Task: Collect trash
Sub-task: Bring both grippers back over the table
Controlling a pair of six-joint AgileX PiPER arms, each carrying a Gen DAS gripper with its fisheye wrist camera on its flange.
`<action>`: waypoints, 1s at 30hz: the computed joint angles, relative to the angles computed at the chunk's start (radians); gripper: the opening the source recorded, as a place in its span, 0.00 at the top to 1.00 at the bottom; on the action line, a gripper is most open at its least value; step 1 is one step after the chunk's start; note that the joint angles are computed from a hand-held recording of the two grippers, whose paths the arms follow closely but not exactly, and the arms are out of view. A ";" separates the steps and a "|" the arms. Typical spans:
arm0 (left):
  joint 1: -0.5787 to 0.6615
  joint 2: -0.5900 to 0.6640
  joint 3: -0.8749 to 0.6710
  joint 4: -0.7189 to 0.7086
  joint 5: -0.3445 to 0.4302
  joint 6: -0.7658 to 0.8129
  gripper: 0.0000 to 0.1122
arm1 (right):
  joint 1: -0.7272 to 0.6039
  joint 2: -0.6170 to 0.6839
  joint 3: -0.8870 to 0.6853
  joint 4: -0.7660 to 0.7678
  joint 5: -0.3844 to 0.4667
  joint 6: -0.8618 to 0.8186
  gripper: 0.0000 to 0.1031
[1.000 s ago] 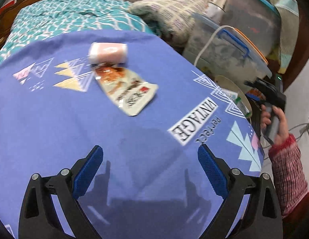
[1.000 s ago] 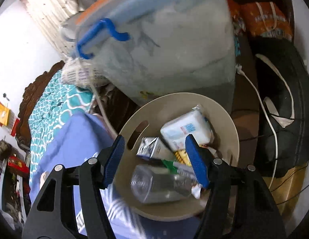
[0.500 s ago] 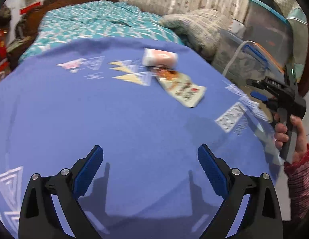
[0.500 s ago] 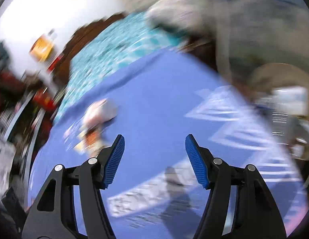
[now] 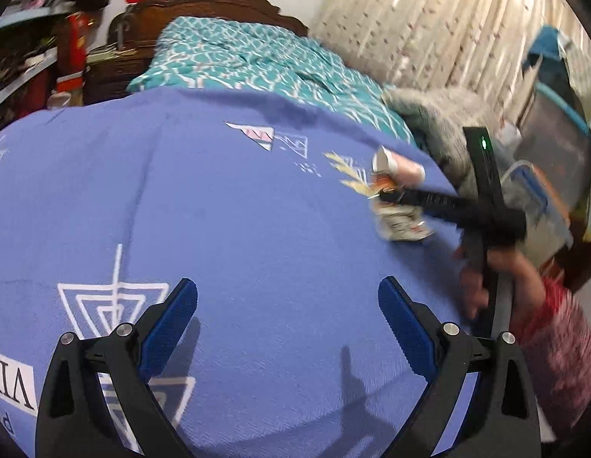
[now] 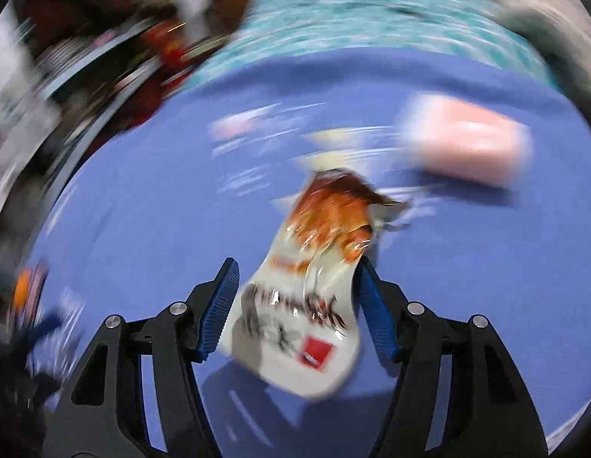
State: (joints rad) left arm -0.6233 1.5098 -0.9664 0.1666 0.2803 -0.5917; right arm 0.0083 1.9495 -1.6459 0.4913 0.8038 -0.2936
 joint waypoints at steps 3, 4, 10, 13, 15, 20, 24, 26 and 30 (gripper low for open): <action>-0.013 -0.006 -0.001 0.067 0.006 -0.064 0.18 | 0.105 -0.057 0.076 0.049 -0.020 -0.107 0.38; -0.019 -0.007 -0.004 0.096 0.011 -0.090 0.18 | 0.123 -0.076 0.101 0.068 -0.037 -0.138 0.38; -0.033 -0.010 -0.002 0.157 0.013 -0.161 0.18 | 0.045 -0.148 0.233 0.221 -0.127 -0.218 0.32; -0.018 -0.007 0.001 0.078 0.006 -0.093 0.18 | -0.102 -0.158 0.308 0.467 -0.090 -0.357 0.31; -0.011 -0.007 0.002 0.042 0.003 -0.062 0.18 | -0.188 -0.137 0.315 0.601 -0.045 -0.408 0.31; -0.004 0.000 -0.005 0.026 0.008 -0.043 0.18 | -0.277 -0.125 0.392 0.839 0.005 -0.445 0.33; -0.005 0.011 -0.020 0.020 0.018 -0.033 0.18 | -0.280 -0.123 0.397 0.875 0.006 -0.466 0.32; -0.006 0.014 -0.023 0.024 0.019 -0.037 0.18 | -0.261 -0.131 0.402 0.855 -0.016 -0.458 0.31; -0.004 0.014 -0.021 0.015 0.016 -0.029 0.18 | -0.249 -0.147 0.417 0.852 -0.030 -0.451 0.31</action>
